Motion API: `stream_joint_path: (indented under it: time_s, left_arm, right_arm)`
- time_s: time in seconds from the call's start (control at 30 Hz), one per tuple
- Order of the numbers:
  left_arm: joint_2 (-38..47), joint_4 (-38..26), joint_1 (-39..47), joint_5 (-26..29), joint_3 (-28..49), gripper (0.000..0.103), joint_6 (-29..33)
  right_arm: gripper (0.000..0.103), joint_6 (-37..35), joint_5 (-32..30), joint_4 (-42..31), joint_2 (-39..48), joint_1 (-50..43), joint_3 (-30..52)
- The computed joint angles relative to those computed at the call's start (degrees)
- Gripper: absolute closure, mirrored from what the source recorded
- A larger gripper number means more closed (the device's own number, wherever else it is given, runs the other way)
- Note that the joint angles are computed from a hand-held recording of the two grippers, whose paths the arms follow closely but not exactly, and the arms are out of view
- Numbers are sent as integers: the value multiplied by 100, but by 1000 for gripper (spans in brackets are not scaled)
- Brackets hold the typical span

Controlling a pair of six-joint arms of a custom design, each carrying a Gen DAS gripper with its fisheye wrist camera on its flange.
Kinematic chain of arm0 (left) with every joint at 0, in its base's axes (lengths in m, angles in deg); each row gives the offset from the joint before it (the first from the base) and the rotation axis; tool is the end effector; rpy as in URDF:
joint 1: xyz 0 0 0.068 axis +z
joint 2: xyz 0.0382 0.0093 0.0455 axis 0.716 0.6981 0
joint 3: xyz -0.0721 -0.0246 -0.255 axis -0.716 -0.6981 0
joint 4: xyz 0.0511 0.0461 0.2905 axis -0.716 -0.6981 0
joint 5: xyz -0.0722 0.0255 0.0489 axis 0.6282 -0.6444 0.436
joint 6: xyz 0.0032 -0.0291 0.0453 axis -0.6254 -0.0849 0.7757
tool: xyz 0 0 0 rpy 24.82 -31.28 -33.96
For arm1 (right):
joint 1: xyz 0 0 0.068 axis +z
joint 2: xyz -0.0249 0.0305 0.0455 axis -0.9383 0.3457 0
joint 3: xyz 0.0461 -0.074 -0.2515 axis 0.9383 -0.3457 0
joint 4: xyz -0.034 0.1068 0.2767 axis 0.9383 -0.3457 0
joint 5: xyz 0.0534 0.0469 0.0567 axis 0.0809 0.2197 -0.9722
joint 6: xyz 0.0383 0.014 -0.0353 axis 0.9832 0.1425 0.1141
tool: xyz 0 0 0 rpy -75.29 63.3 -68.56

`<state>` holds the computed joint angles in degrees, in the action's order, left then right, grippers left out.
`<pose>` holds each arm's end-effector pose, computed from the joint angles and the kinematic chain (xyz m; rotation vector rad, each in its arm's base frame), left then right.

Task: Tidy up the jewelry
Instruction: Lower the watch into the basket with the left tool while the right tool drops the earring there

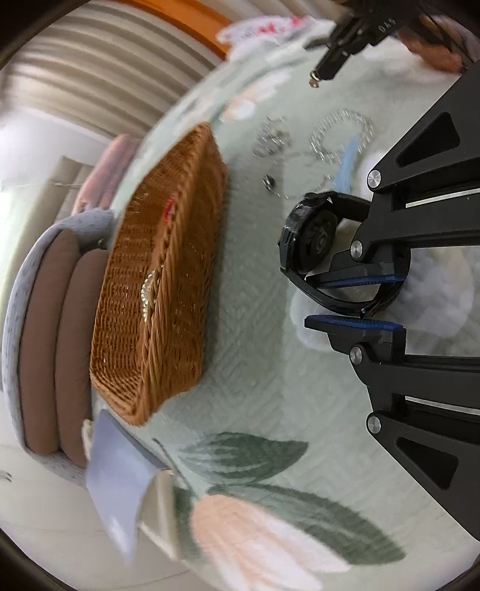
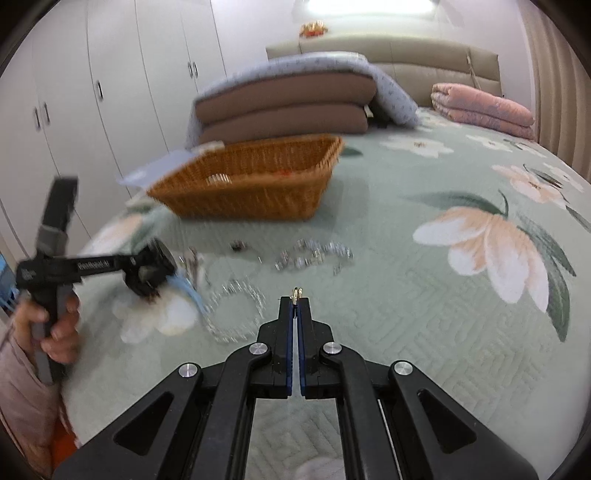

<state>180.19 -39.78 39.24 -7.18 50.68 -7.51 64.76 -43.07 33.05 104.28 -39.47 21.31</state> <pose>0.3357 -0.0524 0.0958 0.3955 2.4386 -0.5243 0.1452 0.0723 0.1094 0.1080 2.1773 0.2277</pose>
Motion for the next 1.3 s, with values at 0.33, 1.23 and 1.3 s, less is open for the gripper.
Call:
stream_joint_path:
  time_s: [0.33, 1.23, 1.3]
  left_arm:
    - [-1068, -58, 382, 1320, 72, 92, -597]
    - [1587, 1040, -441, -216, 2300, 80, -1496]
    - [1592, 1116, -384, -77, 2279, 64, -1622]
  right_arm:
    - [100, -596, 87, 615, 592, -61, 1139]
    - [85, -744, -1596, 3409, 6801, -1443, 4014]
    - [55, -634, -1581, 3602, 6660, -1454, 3821]
